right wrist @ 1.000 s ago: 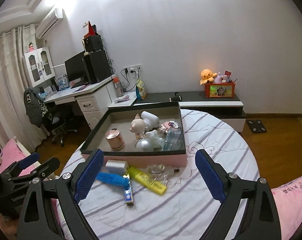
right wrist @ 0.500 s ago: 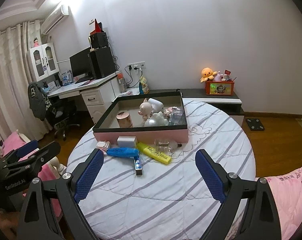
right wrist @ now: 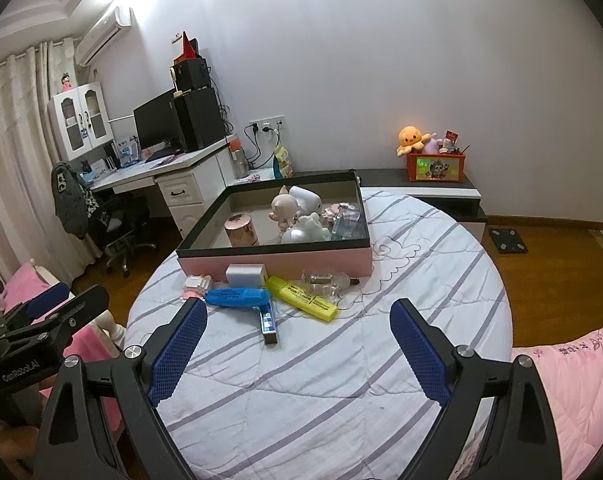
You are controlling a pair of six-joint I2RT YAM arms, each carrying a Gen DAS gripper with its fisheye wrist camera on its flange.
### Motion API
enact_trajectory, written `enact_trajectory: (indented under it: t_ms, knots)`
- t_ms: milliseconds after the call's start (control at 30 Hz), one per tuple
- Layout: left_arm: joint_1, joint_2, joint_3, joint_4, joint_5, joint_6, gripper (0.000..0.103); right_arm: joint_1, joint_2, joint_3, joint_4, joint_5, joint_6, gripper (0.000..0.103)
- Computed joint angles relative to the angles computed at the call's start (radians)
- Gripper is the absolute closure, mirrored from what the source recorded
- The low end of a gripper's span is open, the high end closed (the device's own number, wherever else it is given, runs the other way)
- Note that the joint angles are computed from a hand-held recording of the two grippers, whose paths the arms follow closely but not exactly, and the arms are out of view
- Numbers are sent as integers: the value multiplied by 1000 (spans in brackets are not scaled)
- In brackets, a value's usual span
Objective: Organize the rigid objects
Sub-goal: 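Withdraw both tools from the box and reach toward the remaining items, then grasp the white block figure with the left tool while the right tool grasps the blue marker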
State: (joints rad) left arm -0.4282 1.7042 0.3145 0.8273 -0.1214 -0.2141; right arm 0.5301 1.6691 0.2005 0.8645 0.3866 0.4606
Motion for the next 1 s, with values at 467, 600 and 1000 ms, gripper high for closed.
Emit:
enact_trajectory:
  t_ms: [467,600,1000]
  knots:
    - [126,418,286,-24,60,51,0,-95,382,239,17,-187,-74,9]
    - [148,516,438,-116,64,67,0,-112,479,357,-37,-240,-103,9]
    - [149,695,811,-404,65,96,2,-145,641,604,-196,-325,-137,36]
